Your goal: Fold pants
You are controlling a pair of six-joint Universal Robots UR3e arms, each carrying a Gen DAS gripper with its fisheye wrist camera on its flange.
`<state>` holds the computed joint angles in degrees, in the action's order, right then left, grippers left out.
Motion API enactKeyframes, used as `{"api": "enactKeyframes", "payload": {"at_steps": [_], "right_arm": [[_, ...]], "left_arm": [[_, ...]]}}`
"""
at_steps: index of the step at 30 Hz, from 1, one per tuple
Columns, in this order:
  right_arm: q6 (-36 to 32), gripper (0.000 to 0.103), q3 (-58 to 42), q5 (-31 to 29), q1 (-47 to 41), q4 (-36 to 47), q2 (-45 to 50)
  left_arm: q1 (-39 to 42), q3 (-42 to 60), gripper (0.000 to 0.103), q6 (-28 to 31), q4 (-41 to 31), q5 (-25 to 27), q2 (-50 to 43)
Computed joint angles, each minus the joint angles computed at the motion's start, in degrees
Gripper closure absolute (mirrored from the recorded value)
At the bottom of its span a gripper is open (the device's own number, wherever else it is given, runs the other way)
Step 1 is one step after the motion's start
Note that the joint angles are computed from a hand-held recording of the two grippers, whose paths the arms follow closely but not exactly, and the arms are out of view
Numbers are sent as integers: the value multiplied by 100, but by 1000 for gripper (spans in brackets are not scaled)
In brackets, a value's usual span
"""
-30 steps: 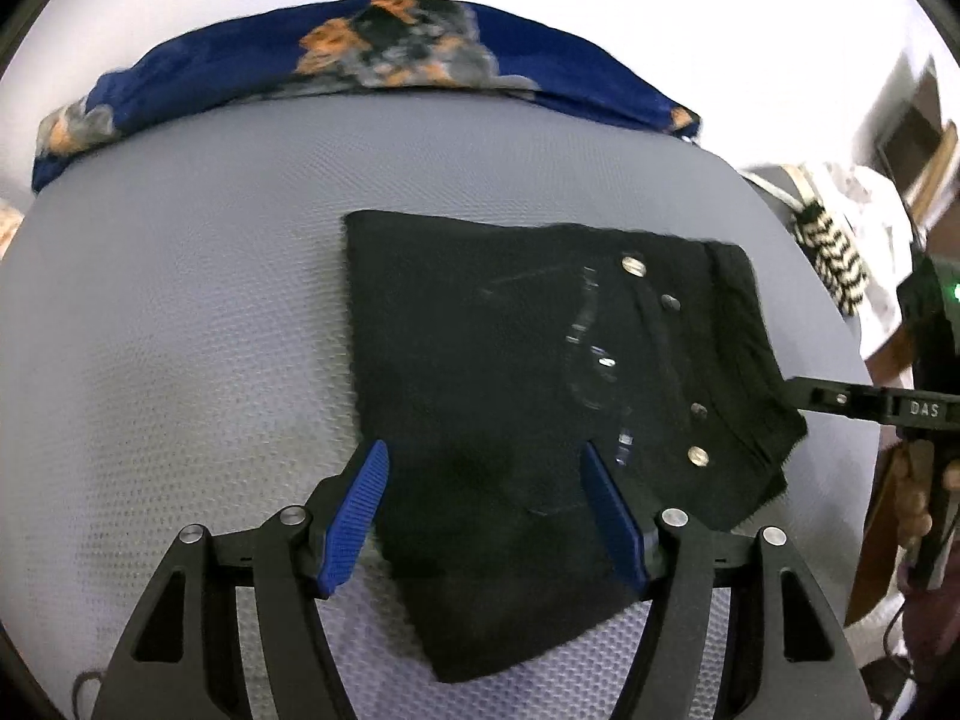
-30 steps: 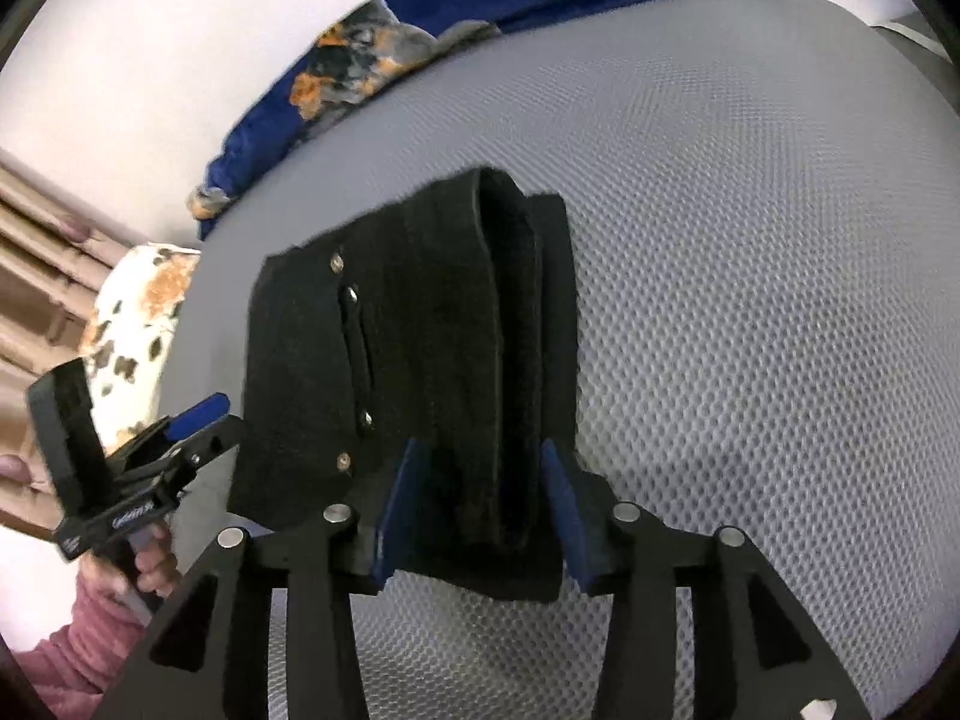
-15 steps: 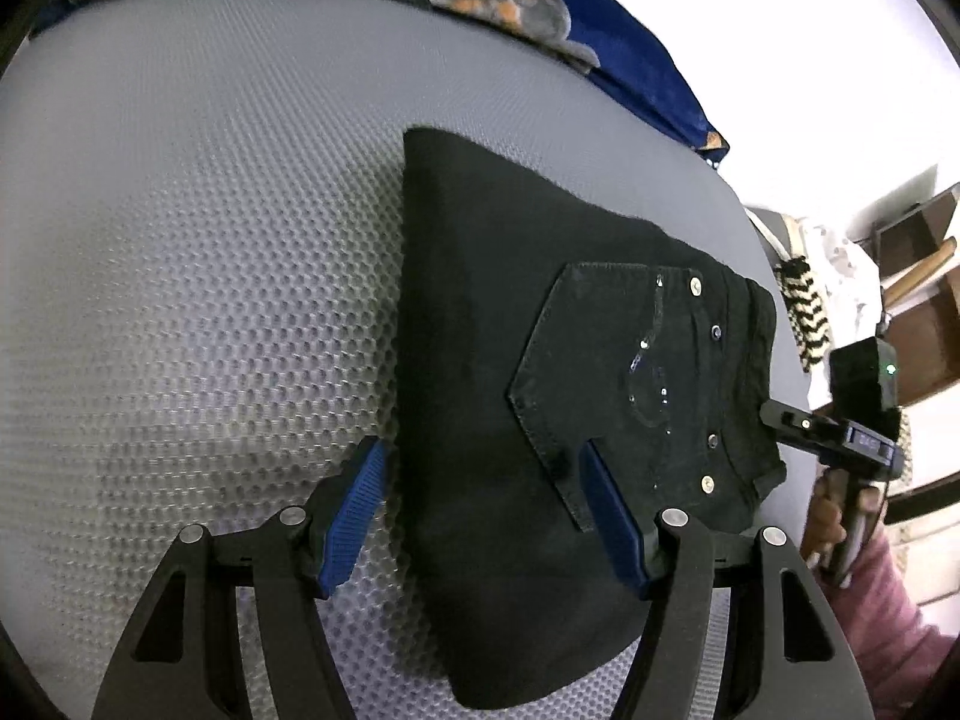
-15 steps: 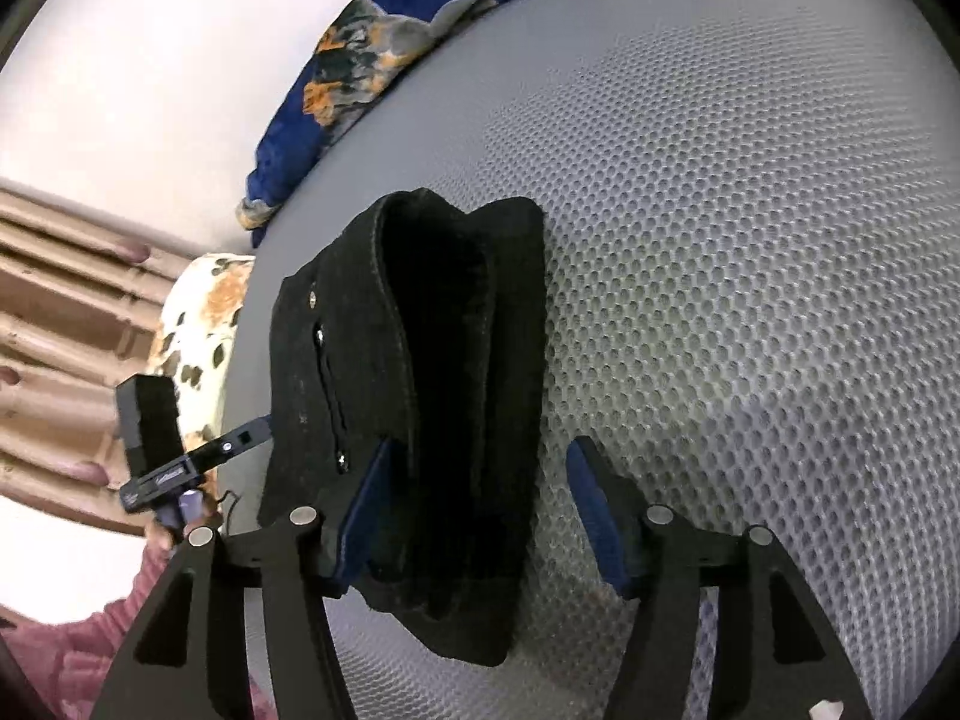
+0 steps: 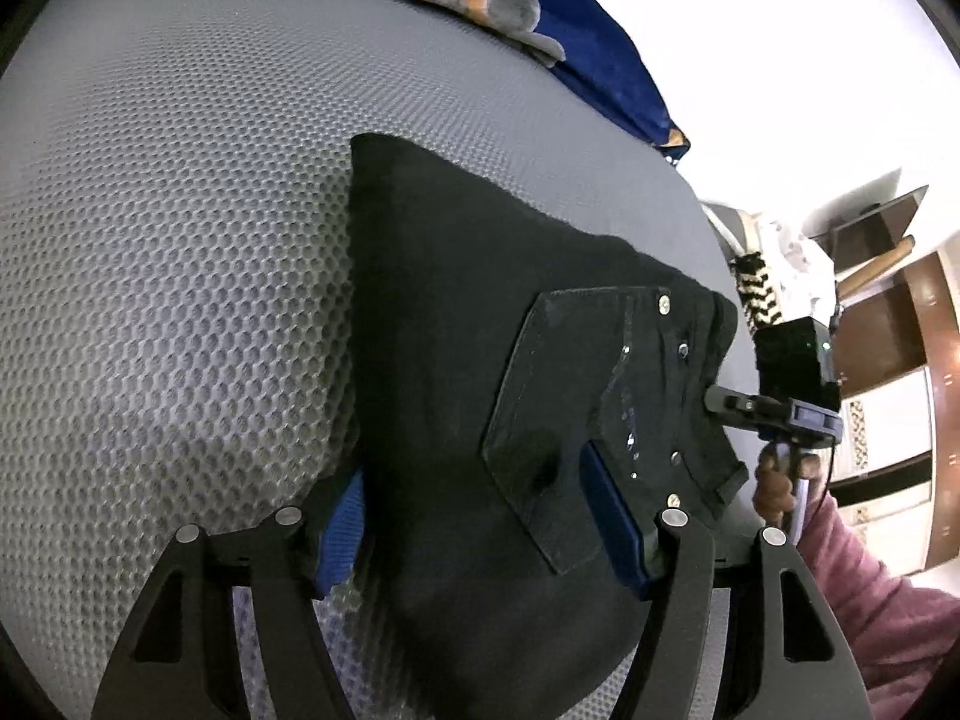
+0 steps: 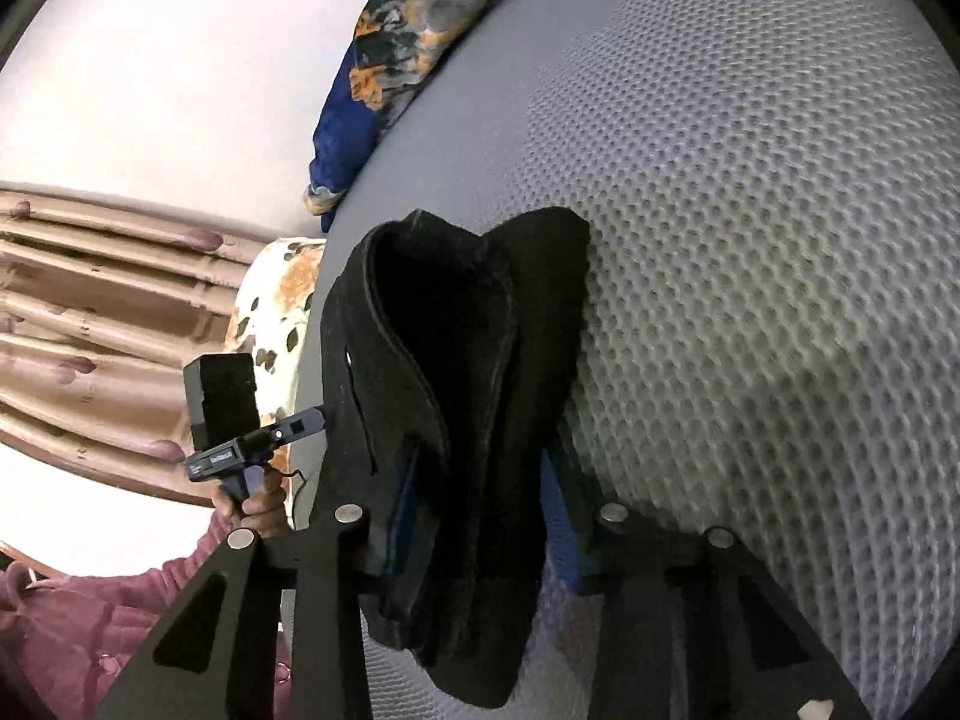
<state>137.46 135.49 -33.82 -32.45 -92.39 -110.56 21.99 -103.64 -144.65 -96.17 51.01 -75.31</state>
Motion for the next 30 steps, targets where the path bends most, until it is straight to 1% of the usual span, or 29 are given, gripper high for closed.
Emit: {"api": "enactKeyframes", "payload": {"at_steps": [2, 3, 4, 5, 6, 7, 8, 9, 10, 12, 13, 15, 16, 19, 22, 26, 30], "right_arm": [[330, 68, -67, 74, 254, -526, 292], [400, 68, -48, 95, 279, -631, 311], [572, 68, 2, 134, 320, -850, 333], [523, 68, 129, 125, 187, -726, 116], [643, 69, 237, 117, 142, -794, -40], [739, 70, 352, 76, 82, -773, -287], [897, 72, 460, 41, 53, -799, -563], [1117, 75, 547, 11, 72, -884, -833], [1376, 76, 598, -16, 142, -1076, -986], [1984, 79, 550, -167, 343, -1354, -1347], [2196, 79, 506, -226, 436, -1486, -1390], [2826, 81, 295, -477, 789, -1949, -1351], [3111, 81, 195, -569, 961, -2239, -1237], [3669, 82, -54, -617, 1276, -2814, -889], [4349, 83, -405, -751, 1750, -3880, -30], [4996, 83, -1067, -868, 2242, -4917, 1164], [5471, 83, -2163, -1049, 2684, -5420, 2342]], "left_arm": [[-103, -37, 36, -154, 262, -40, -77], [-202, -62, 36, -312, 473, -28, -121], [-294, -100, 38, -488, 698, 3, -147], [-411, -168, 43, -745, 1008, 131, -120], [-502, -227, 54, -914, 1256, 282, -95], [-547, -275, 60, -990, 1388, 379, -63], [-570, -312, 64, -1050, 1478, 430, -27], [-607, -313, 70, -1144, 1547, 483, 0], [-637, -282, 75, -1208, 1567, 523, 23], [-708, -203, 79, -1249, 1599, 669, 53], [-776, -166, 80, -1288, 1654, 748, 80], [-842, -125, 83, -1266, 1725, 873, 167], [-820, -115, 84, -1236, 1719, 863, 203], [-671, -8, 86, -1110, 1675, 779, 319], [-612, 173, 86, -1111, 1845, 838, 236], [-499, 592, 86, -1127, 2030, 897, -152], [-473, 1211, 86, -1204, 2331, 1036, -865]]}}
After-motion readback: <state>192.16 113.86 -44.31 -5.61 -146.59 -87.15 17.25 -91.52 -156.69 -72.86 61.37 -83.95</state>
